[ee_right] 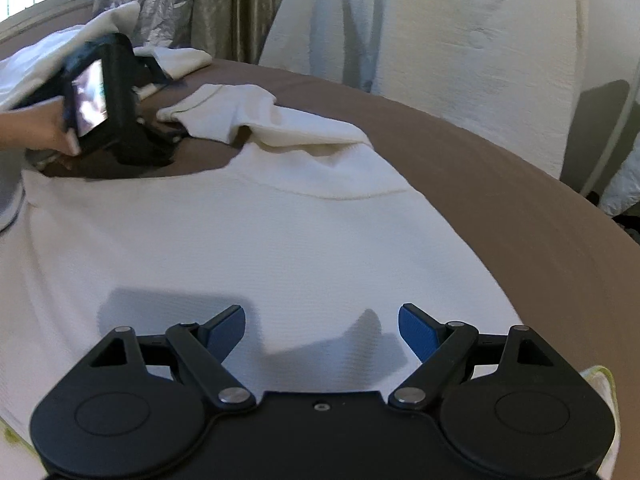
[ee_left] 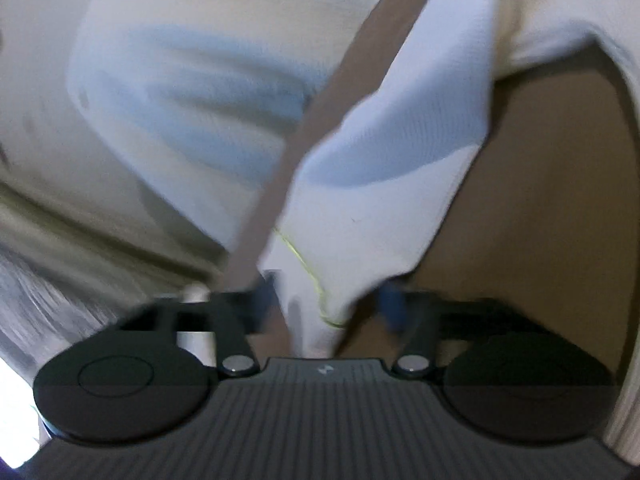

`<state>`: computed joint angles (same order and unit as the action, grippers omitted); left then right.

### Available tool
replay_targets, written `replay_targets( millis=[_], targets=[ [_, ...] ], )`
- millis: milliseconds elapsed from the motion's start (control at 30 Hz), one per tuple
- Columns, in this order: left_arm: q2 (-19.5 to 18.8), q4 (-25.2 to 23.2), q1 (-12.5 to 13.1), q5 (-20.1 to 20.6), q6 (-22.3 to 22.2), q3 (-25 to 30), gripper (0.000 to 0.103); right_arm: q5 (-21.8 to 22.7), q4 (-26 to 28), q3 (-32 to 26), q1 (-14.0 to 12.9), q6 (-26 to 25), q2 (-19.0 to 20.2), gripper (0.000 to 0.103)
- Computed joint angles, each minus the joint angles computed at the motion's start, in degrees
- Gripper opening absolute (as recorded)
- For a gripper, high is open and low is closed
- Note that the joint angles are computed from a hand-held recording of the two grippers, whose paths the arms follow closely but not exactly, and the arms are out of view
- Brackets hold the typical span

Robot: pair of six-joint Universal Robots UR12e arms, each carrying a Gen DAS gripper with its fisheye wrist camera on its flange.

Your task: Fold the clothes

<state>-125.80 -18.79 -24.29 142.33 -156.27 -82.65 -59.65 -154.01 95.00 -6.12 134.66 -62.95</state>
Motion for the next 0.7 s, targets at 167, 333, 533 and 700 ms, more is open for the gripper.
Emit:
replay_targets(
  millis=[167, 333, 533, 700],
  targets=[
    [0.2, 1.6, -0.8, 6.0, -14.7, 1.7, 0.004, 1.1, 0.6, -0.3, 0.1, 0.0, 0.4, 0.087],
    [3.8, 11.9, -2.7, 5.9, -19.7, 1.6, 0.004, 3.4, 2.6, -1.7, -0.3, 3.8, 1.1, 0.087],
    [10.3, 20.6, -7.1, -2.7, -18.5, -0.4, 0.004, 5.0, 2.2, -1.6, -0.9, 8.1, 0.9, 0.087],
    [14.7, 22.8, -10.9, -14.3, -17.8, -3.6, 0.004, 3.2, 0.6, -2.2, -0.3, 8.7, 1.6, 0.087]
  ],
)
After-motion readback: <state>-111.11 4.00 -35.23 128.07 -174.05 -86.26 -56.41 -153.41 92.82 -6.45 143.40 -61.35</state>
